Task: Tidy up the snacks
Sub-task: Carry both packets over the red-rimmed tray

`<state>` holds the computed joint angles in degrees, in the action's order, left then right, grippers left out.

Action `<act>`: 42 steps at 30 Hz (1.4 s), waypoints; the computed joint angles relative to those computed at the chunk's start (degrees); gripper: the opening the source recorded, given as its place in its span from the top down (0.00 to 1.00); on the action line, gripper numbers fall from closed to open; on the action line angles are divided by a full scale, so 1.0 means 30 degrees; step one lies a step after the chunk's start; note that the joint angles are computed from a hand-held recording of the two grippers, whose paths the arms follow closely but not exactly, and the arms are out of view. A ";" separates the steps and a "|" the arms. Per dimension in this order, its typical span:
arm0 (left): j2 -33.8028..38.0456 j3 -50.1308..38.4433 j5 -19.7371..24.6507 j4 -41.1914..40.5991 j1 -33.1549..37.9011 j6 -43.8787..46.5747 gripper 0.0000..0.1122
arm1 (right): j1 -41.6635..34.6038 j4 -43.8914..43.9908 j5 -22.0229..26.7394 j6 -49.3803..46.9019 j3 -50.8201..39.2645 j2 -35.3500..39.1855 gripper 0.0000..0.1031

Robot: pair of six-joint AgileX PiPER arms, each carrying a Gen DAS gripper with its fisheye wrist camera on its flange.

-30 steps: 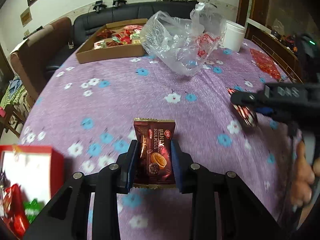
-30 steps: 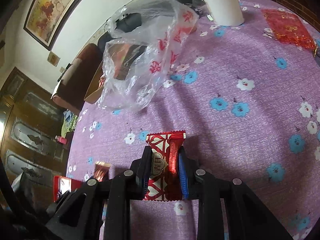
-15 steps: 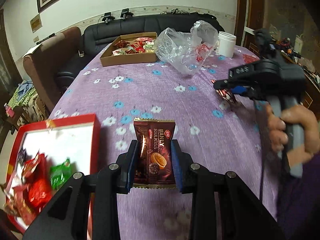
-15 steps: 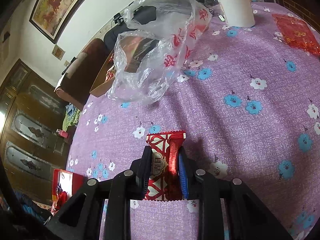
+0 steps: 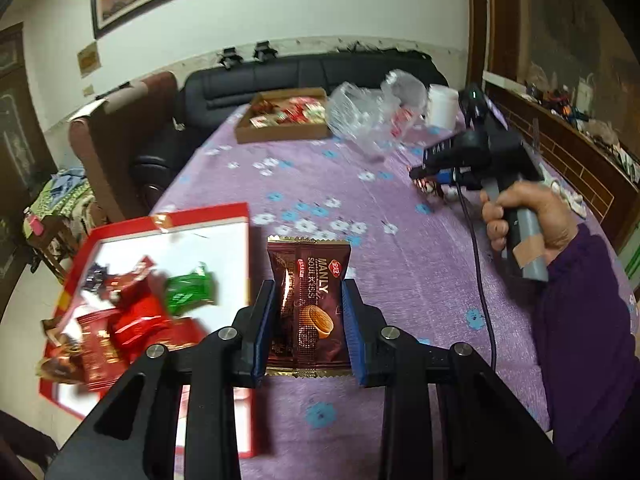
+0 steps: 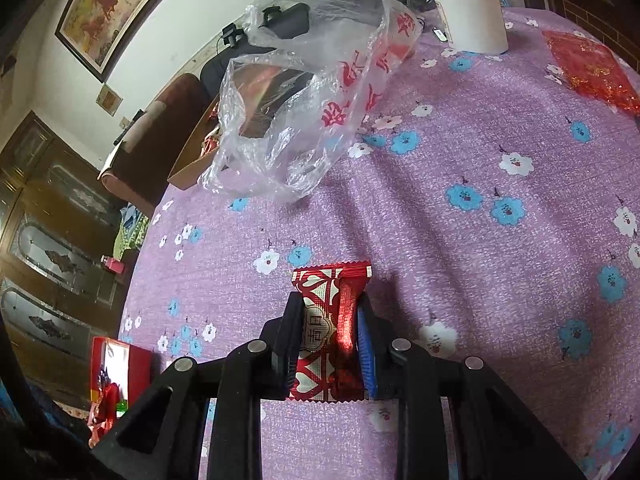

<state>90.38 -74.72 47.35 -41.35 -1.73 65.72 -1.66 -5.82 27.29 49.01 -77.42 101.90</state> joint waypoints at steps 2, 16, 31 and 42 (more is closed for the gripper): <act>-0.0049 -0.0203 0.0367 -0.0388 0.0534 0.0272 0.74 | 0.0554 -0.1176 -0.0326 0.1076 0.0111 -0.0051 0.76; 0.1251 -0.1620 0.1994 -0.2820 0.2543 0.1684 0.74 | 0.3302 -0.3640 -0.0791 0.3656 0.1044 -0.1988 0.76; 0.1861 -0.2653 0.3256 -0.4050 0.4600 0.1827 0.74 | 0.6353 -0.5577 0.1669 0.5329 -0.1598 -0.1634 0.76; 0.4903 -0.6765 0.2689 -0.3557 0.6584 -0.0502 0.74 | 0.8704 -0.3777 0.3026 0.2531 -0.6903 0.1318 0.76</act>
